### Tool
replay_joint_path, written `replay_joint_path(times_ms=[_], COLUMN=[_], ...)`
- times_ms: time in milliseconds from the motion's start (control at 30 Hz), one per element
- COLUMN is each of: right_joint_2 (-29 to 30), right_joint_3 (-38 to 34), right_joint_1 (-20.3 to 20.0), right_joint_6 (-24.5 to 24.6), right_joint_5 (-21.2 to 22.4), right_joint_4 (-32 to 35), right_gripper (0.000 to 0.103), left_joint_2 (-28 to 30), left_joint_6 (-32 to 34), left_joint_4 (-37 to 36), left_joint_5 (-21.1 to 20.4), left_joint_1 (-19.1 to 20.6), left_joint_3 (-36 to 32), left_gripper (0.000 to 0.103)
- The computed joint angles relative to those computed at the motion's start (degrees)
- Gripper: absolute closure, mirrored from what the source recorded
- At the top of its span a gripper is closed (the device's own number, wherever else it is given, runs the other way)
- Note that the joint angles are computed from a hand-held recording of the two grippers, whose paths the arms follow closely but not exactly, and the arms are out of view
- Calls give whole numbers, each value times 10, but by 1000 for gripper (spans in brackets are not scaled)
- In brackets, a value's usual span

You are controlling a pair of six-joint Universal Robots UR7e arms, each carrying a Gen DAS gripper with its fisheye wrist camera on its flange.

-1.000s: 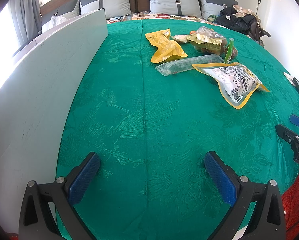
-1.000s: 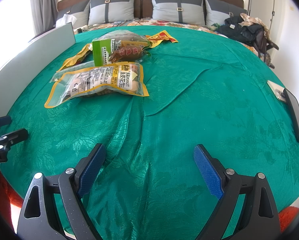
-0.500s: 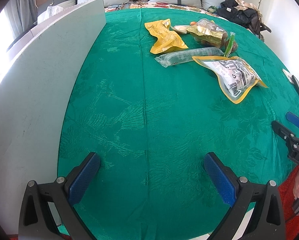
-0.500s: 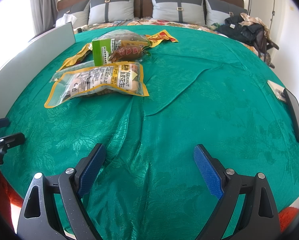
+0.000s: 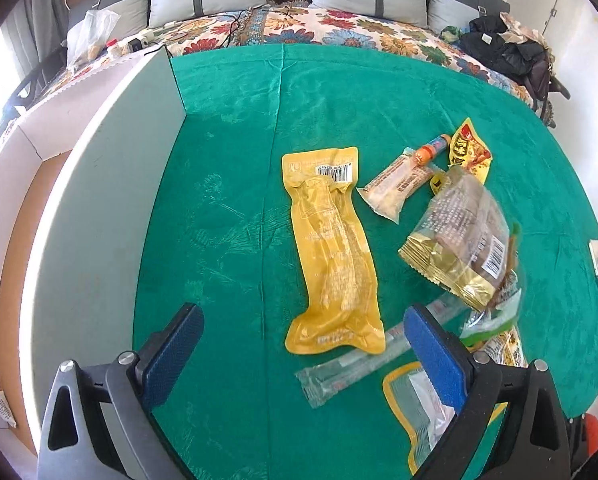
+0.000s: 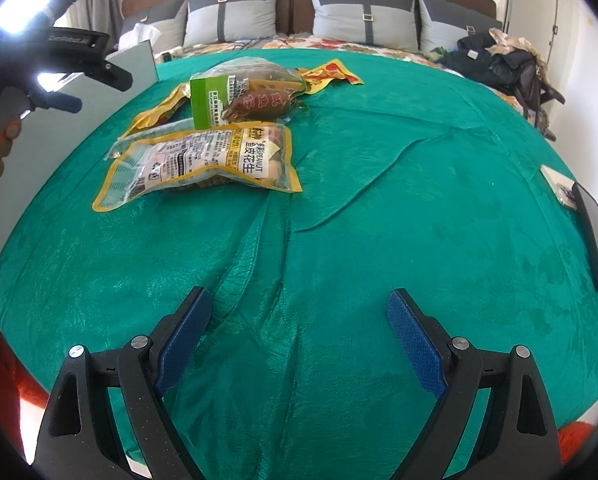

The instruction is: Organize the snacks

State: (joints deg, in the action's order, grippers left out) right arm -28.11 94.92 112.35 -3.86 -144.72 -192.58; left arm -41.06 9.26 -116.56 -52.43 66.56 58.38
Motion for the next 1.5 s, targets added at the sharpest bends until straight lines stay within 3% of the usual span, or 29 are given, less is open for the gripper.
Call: replay_joint_path(times_ms=[233, 267, 300, 333, 367, 433, 767, 933, 1033, 1067, 1233, 1300, 1367, 1500], right_joint_2=[-1, -1, -1, -2, -2, -2, 0, 4, 8, 10, 18, 7, -14, -63], right_joint_3=[4, 4, 4, 4, 4, 4, 2, 2, 2, 1, 3, 6, 13, 38], right_joint_1=[0, -1, -1, -1, -1, -1, 0, 1, 0, 1, 2, 3, 5, -17], right_joint_6=[-8, -9, -9, -10, -10, -11, -12, -18, -26, -30, -46, -15, 53, 226], right_joint_5=[4, 5, 5, 5, 6, 7, 4, 2, 1, 0, -2, -2, 11, 201], right_joint_4=[-6, -6, -6, -5, -5, -5, -9, -24, -40, -48, -81, -42, 21, 38], right_gripper=[11, 11, 11, 11, 11, 11, 11, 10, 10, 10, 10, 10, 11, 11], left_joint_2=[66, 65, 61, 52, 44, 23, -166, -228, -235, -236, -220, -223, -227, -231], left_joint_6=[-43, -51, -61, -51, -37, -29, -58, -32, -6, -1, 101, 109, 121, 148], left_joint_4=[39, 45, 49, 29, 22, 13, -15, -93, -139, -150, -262, -275, -287, -333], left_joint_5=[25, 10, -6, 1, 2, 12, -41, -49, -52, -37, 9, -1, -7, -20], left_joint_1=[11, 15, 21, 20, 20, 20, 42, 38, 37, 35, 28, 31, 33, 37], left_joint_3=[-74, -78, -75, -60, -48, -20, 203, 303, 330, 339, 380, 387, 393, 412], left_gripper=[7, 21, 44, 47, 66, 68, 69, 64, 36, 22, 9, 6, 4, 2])
